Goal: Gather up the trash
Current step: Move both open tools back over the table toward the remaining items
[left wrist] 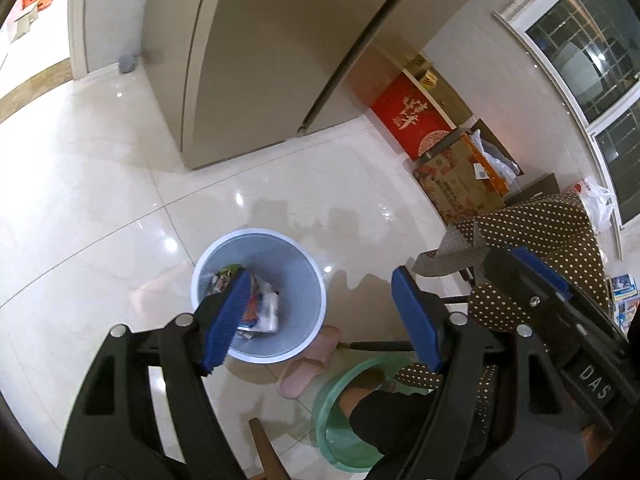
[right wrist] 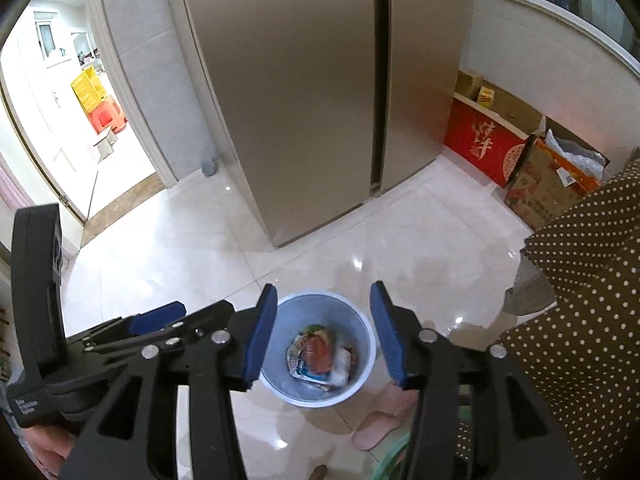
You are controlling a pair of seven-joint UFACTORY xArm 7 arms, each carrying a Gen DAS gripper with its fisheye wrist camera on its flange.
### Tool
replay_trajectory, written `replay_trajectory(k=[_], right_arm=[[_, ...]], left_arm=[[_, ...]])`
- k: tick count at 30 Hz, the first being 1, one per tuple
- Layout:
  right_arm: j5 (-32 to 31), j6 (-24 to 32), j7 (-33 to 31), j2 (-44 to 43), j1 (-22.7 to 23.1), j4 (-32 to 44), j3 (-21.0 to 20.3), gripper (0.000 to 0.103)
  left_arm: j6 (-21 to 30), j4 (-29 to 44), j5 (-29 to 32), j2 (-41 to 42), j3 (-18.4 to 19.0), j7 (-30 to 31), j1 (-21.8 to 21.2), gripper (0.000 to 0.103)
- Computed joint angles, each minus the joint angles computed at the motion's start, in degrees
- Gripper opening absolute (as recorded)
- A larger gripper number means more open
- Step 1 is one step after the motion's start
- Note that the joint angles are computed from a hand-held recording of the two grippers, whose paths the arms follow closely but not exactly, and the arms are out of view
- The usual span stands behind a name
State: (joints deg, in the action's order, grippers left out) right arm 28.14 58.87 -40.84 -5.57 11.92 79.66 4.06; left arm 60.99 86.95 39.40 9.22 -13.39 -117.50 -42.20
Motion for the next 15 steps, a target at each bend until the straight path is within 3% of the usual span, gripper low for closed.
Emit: replay_trajectory(k=[8, 15], right_arm=[[-0.79, 0.63, -1.89, -2.43, -1.83, -0.23, -2.07, 0.049], [0.95, 2.96, -4.57, -2.60, -5.11, 4.48, -5.24, 0.051]], left_arm=[[0.81, 8.73, 0.94, 5.43, 1.04, 5.80, -2.32, 0.071], [4.42, 26.81, 0.96, 15.52, 4.74, 16.51, -7.16, 0.071]])
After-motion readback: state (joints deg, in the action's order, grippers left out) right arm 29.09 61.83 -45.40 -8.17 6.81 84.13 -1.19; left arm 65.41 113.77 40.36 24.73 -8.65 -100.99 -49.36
